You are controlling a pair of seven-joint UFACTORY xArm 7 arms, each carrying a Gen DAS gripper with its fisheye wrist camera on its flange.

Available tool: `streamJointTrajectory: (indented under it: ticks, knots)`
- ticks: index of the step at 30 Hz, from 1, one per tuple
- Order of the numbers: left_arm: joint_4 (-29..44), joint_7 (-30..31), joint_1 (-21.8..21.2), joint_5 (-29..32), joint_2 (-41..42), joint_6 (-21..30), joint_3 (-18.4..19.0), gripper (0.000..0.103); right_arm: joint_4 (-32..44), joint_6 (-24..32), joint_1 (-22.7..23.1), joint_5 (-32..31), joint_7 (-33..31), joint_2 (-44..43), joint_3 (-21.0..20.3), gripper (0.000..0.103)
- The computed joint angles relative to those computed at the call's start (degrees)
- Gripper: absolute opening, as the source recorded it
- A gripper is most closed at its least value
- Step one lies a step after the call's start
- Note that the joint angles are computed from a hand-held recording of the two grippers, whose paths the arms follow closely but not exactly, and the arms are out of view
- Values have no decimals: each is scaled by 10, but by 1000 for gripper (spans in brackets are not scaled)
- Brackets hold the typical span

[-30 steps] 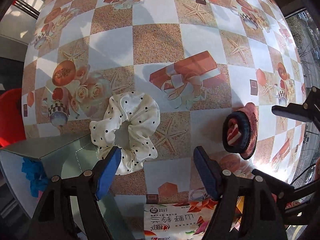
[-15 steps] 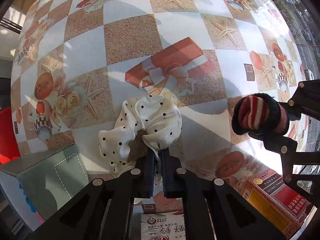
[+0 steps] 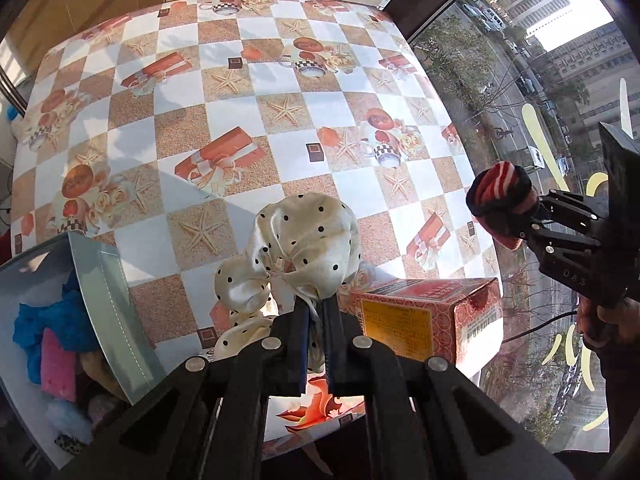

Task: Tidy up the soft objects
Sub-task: 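Carry the polka-dot scrunchie over the box with left tool while right tool carries the sock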

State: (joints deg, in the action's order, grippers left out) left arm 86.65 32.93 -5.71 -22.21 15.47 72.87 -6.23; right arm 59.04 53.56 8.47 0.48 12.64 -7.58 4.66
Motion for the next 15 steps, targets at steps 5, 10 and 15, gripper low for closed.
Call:
streamJointTrajectory:
  ticks: [5, 10, 15]
  knots:
    - [-45, 94, -18, -29, -79, 10, -18, 7, -60, 63, 1, -24, 121, -116, 25, 23]
    - [-110, 187, -36, -32, -153, 27, -5, 7, -70, 92, 18, -11, 200, -171, 50, 23]
    - [-173, 210, -30, 10, -193, 20, 22, 7, -39, 96, 61, 10, 241, -142, 81, 23]
